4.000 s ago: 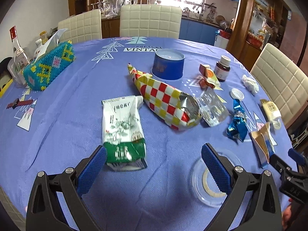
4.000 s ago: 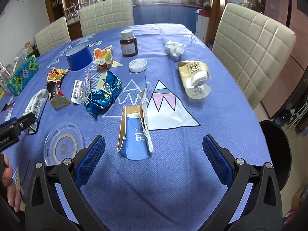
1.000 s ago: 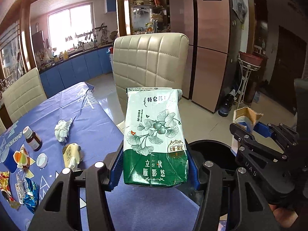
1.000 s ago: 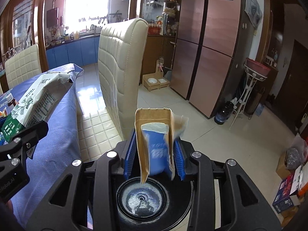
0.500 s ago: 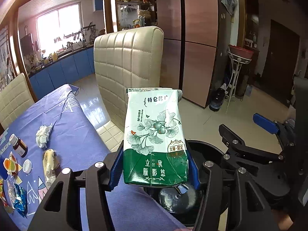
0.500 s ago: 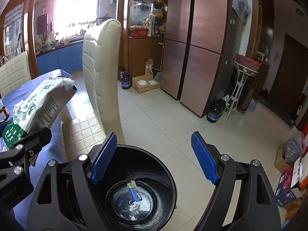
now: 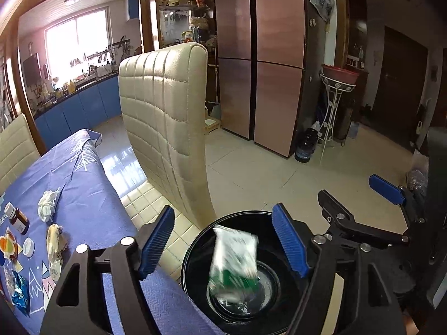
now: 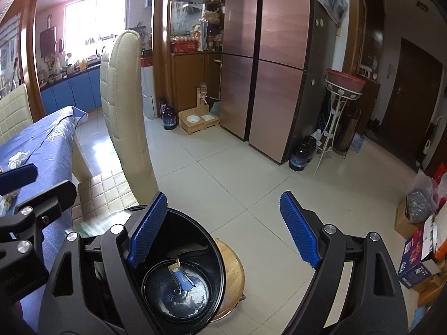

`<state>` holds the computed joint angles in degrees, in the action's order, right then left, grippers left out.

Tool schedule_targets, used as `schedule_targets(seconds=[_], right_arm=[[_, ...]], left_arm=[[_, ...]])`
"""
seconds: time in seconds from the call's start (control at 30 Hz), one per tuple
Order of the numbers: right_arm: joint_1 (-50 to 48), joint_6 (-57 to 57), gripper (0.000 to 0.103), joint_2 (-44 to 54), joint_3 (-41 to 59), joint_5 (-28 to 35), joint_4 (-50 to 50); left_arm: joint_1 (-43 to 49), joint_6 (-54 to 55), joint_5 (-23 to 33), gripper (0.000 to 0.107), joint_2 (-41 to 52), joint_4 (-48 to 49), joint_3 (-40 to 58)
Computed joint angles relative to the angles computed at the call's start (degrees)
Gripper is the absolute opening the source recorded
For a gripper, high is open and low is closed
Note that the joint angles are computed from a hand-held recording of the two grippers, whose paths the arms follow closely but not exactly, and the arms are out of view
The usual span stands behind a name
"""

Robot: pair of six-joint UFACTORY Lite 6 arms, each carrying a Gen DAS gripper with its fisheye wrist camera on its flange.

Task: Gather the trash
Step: 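Carry both items over the black bin and open both grippers to drop them, then move the left gripper back over the clear plastic lid on the table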

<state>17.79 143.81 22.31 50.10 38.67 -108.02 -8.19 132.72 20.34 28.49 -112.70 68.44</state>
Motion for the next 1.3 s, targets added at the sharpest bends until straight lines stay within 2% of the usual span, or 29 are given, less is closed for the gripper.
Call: schedule_targets(seconds=[0.17, 0.33, 0.7, 0.97, 1.3], right_arm=[[-0.2, 0.3, 0.083, -1.4, -1.5, 0.0, 0.2], [2.0, -0.8, 0.083, -2.3, -1.6, 0.7, 1.7], [12.3, -7.5, 0.083, -0.4, 4.1, 3.3, 9.3], [20.1, -13.8, 0.084, 5.5, 14.5, 3.8, 14.7], [28.4, -26.8, 0.084, 19.1, 36.0, 1.7, 23.0]], left_arm=[[0.5, 2.4, 0.1, 0.080, -1.5, -2.8, -1.6], [2.8, 0.8, 0.5, 0.080, -2.9, -1.2, -2.5], [15.7, 0.3, 4.1, 0.080, -6.6, 2.1, -5.9], [27.2, -3.6, 6.8, 0.080, -5.2, 9.0, -4.0], [42.6, -6.1, 8.7, 0.080, 0.3, 16.0, 1.9]])
